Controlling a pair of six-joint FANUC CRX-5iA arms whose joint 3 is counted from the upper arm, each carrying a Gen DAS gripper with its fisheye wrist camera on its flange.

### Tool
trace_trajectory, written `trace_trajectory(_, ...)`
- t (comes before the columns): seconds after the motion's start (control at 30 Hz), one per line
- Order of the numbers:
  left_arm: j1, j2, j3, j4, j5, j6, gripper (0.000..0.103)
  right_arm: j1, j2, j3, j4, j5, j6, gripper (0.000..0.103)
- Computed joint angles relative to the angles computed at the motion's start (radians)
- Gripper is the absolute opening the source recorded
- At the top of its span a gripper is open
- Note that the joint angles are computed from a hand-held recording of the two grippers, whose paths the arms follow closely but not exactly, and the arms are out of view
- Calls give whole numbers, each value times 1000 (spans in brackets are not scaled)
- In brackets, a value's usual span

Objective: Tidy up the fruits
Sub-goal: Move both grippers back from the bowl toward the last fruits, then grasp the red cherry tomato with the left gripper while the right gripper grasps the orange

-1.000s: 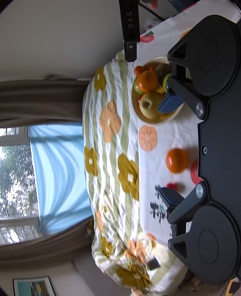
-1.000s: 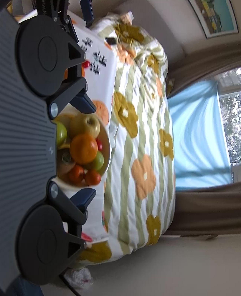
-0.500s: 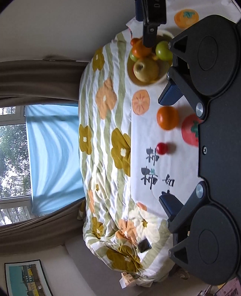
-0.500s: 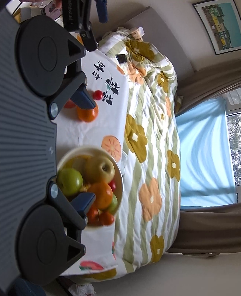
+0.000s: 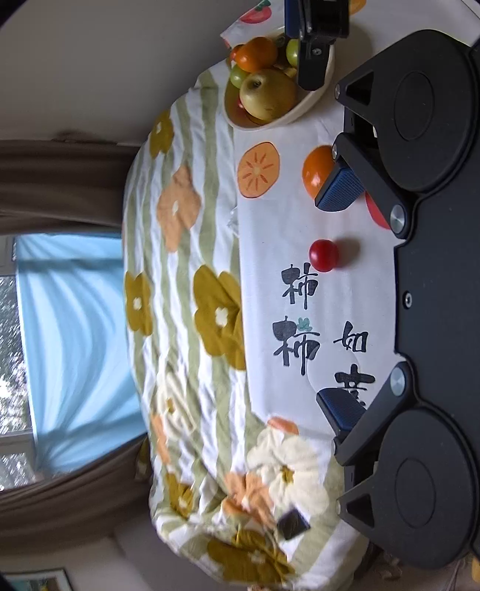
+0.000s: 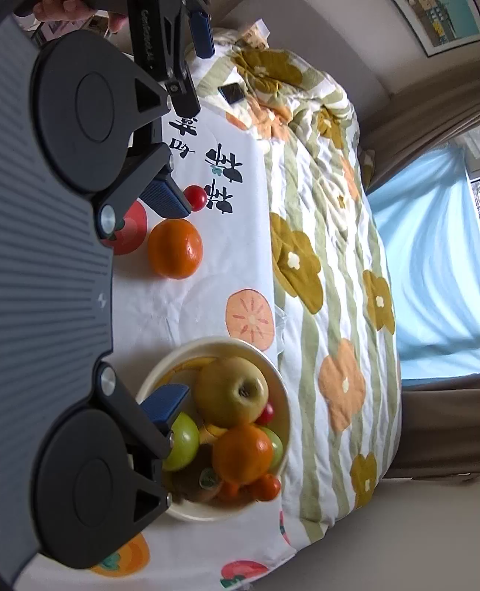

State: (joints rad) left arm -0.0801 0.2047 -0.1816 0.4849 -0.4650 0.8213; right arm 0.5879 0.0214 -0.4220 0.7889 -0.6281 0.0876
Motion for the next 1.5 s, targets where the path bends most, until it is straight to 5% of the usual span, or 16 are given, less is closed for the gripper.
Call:
trace_trajectory(0.27,19,130,89,84,-90,-165,100,23,104,57,9,-37,-26,103)
trace_trajectory(0.57,10,254,200,115,-202,-240,82,22,164,77,5,-29,-38,103)
trace_trajectory(0.93,3,343,295,123,-303,-244,39,16,200,103,-20,-15,7,103)
trace_trajectory(1.2,10,331,293,89,-294,-229,37,9,232,143,-44,-2,79,103)
trace_trajectory(1.5,30,311,273,61,-280,-192,37,1,262,186,-103,34,173,91)
